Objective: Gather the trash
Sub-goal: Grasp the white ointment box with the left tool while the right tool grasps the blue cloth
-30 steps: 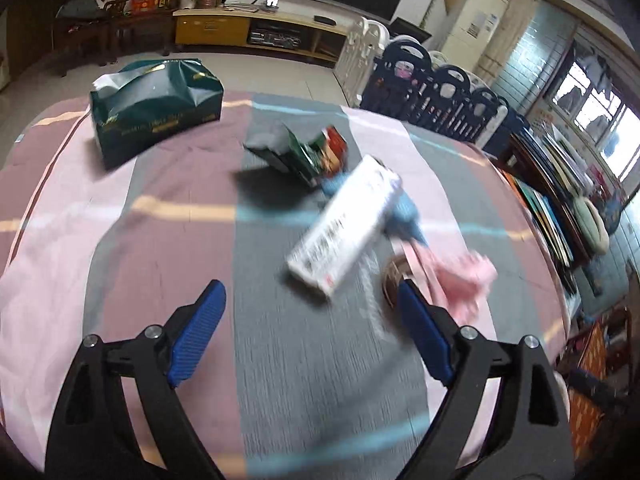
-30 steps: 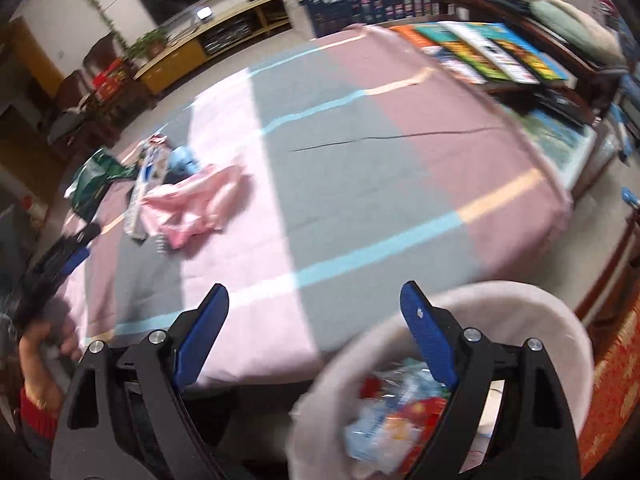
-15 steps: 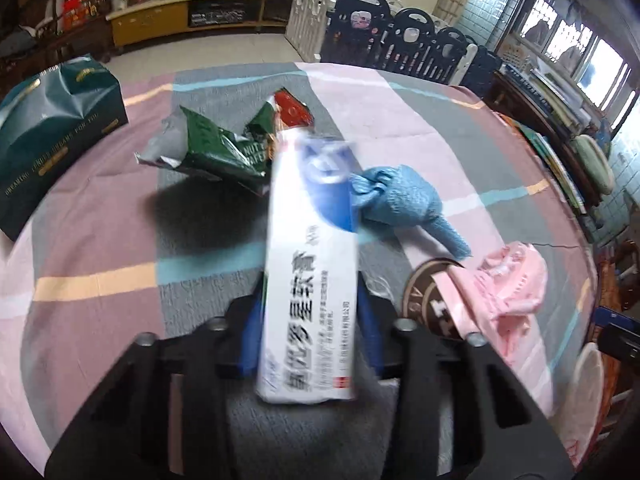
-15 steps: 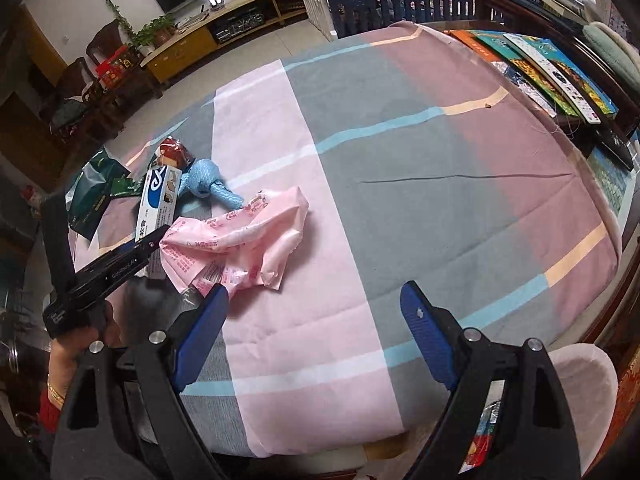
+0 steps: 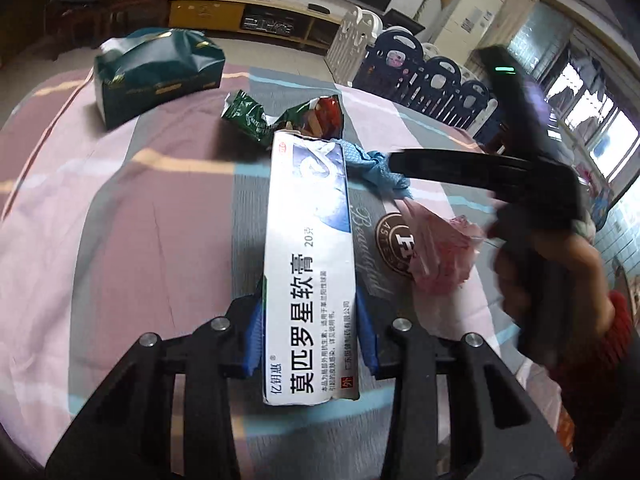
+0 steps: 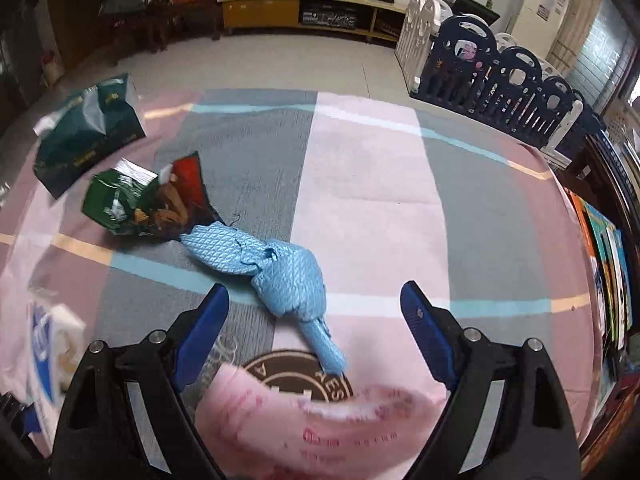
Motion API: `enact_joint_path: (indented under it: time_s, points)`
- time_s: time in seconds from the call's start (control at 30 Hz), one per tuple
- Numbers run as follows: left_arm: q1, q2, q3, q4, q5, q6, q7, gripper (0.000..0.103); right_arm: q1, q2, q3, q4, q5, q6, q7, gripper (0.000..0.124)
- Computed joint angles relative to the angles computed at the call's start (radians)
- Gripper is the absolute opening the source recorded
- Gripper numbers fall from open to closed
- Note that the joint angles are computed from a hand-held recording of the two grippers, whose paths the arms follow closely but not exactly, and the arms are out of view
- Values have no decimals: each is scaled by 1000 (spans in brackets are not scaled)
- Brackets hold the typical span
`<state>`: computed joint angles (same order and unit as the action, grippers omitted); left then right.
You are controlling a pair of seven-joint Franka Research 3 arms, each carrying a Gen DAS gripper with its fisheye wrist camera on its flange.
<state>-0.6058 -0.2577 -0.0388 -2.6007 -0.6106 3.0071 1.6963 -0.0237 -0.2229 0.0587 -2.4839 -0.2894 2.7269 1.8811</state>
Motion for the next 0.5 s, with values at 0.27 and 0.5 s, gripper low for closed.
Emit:
enact_joint_path:
  time_s: [0.27,0.5]
  points:
    - [-35,-10,31,-4,-125,31,61,39,71,51,-72,9,294,-6,-174,33]
    - [76,-29,-66,-44,83,78,-141,39,67,-208,-56,-149,384,138,-226,31]
